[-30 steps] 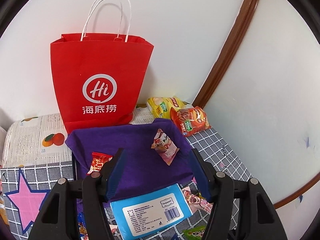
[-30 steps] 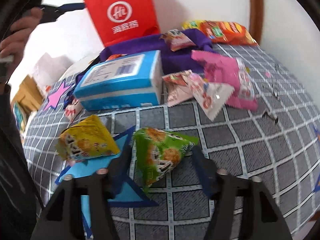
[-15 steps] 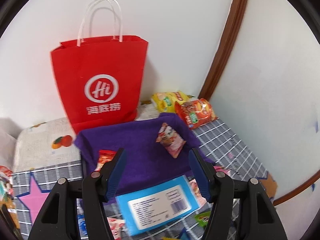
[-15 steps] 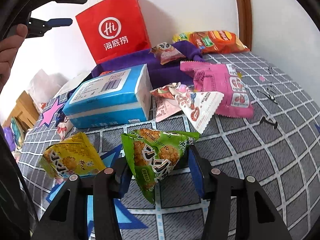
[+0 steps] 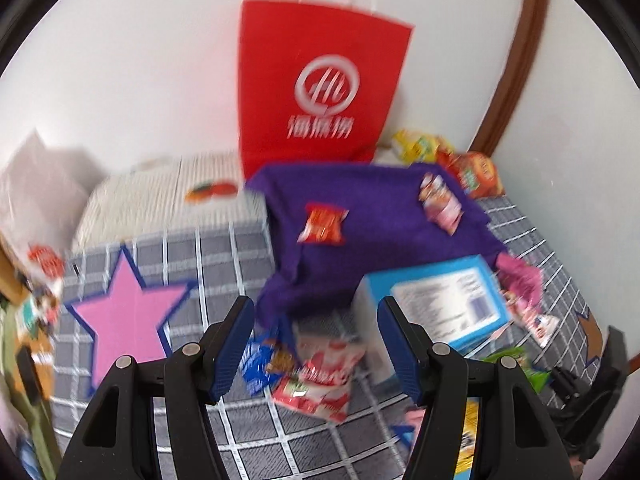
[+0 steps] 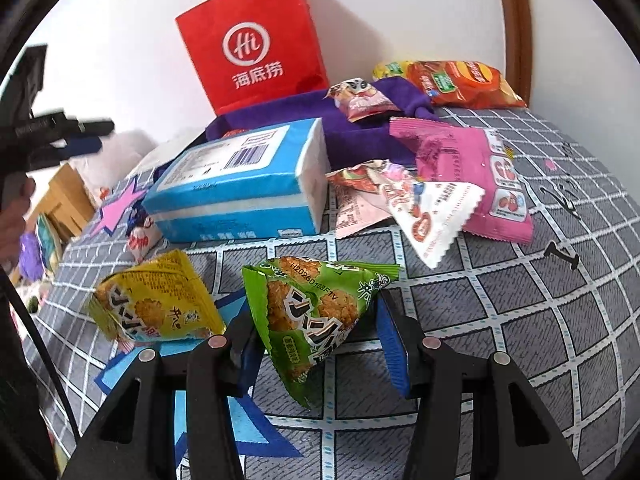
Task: Organize snacks
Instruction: 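Grasp the blue chip bag with the left tool, then carry the green packet and blue chip bag over the purple towel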
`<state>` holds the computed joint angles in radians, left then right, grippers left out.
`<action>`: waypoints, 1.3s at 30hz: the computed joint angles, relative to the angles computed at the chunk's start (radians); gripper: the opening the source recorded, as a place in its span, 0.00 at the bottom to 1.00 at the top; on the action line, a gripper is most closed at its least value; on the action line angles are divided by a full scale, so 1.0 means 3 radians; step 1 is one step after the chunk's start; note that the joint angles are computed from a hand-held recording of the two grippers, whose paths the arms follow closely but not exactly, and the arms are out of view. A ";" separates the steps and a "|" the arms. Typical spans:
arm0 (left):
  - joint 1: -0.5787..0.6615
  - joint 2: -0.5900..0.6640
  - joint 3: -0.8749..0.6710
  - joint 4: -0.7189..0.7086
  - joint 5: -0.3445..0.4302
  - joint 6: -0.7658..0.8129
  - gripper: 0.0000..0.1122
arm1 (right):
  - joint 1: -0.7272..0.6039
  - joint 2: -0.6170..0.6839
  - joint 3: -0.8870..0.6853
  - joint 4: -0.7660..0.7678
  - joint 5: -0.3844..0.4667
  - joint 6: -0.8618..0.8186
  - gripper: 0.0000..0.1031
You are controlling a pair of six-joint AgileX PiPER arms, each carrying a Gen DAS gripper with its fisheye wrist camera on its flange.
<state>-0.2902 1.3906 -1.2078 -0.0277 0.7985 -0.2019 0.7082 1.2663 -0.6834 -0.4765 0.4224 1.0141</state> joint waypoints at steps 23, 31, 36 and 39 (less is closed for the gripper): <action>0.0185 0.0303 0.0852 0.0108 -0.0901 -0.0508 0.48 | -0.0147 -0.0002 0.0068 0.0305 -0.0152 -0.0265 0.50; 0.0603 0.0145 0.0882 -0.0975 -0.0824 0.0491 0.40 | -0.0084 0.0030 0.0031 0.0150 -0.0080 -0.0138 0.51; 0.0554 0.0005 0.0908 -0.0878 -0.0897 0.0449 0.40 | -0.0053 -0.0007 0.0060 0.0129 -0.0100 -0.0133 0.49; 0.0600 -0.0039 0.0883 -0.1096 -0.0841 0.0677 0.40 | -0.0067 -0.0108 0.0104 0.0220 -0.0154 -0.0253 0.49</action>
